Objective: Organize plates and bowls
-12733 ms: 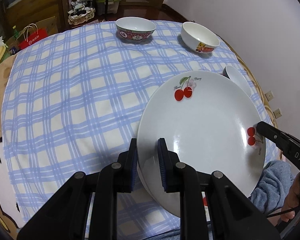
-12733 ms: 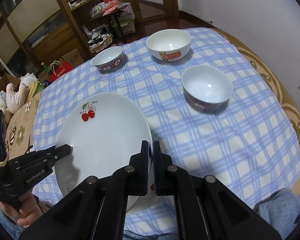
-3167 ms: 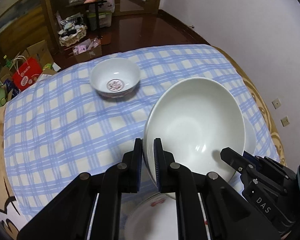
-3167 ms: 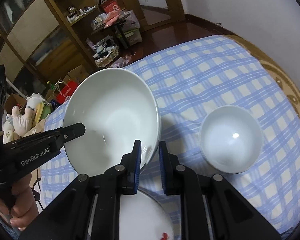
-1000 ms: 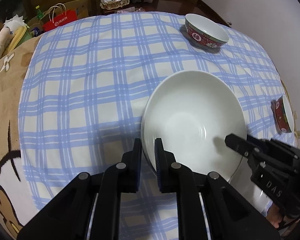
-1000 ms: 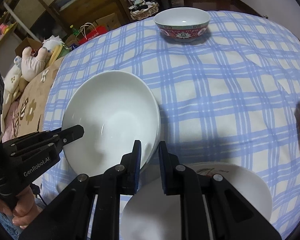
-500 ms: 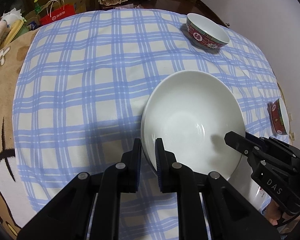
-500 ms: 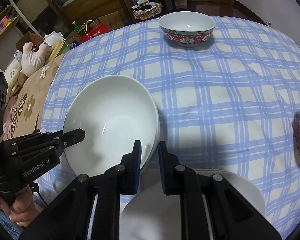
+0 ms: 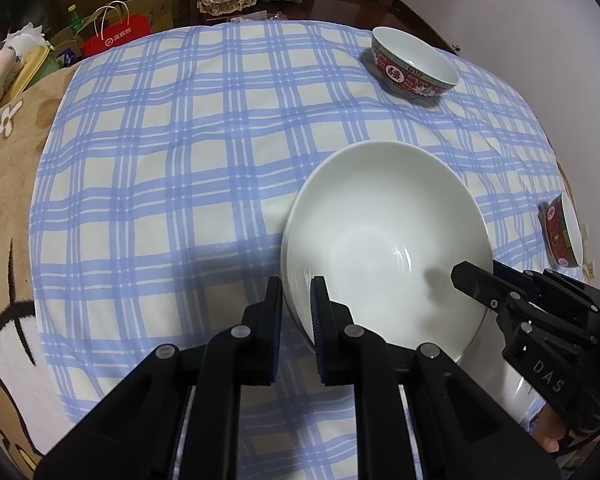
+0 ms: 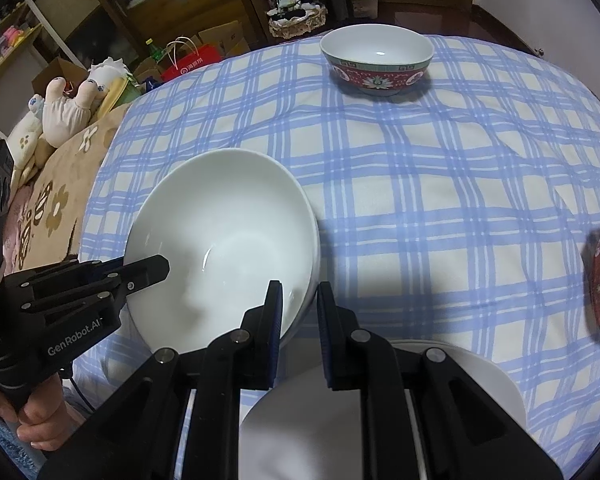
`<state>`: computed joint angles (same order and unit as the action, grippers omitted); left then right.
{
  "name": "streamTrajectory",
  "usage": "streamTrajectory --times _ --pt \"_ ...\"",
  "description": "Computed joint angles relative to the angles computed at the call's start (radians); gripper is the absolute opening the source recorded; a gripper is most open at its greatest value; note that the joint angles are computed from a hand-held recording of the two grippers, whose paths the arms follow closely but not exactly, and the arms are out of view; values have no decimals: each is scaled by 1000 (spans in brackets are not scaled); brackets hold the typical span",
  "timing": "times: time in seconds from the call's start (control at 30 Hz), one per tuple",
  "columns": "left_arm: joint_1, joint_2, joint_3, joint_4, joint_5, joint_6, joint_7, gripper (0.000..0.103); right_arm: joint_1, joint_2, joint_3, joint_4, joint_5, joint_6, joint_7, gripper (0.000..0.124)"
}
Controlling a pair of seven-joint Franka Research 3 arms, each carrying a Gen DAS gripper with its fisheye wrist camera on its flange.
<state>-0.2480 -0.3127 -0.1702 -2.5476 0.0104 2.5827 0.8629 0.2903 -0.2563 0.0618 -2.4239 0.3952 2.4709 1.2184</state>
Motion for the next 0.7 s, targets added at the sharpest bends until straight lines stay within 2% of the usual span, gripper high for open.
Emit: streamTrajectory --times 0.33,0.5,0.53,0.57,0.63,0.67,0.7 --pt "18 -27 -12 -12 53 6 -35 14 -11 -49 -9 -22 -16 25 27 18" --pt "22 -76 -28 -7 122 -38 -39 20 -39 -112 8 -49 -68 52 86 18" --pt "27 -93 -39 -6 146 -43 -50 24 -40 -126 4 -49 -68 44 94 18" --pt "24 -106 -40 -8 154 -41 -53 33 -42 -137 1 -49 -69 36 100 18" --pt "11 -135 -38 -13 161 -24 -49 50 -58 -166 7 -48 -100 20 122 34" --pt "14 -142 -45 -9 176 -22 -56 52 -68 -183 15 -53 -125 22 133 57" --pt "19 -151 -58 -3 200 -25 -64 53 -77 -196 21 -59 -144 30 145 73"
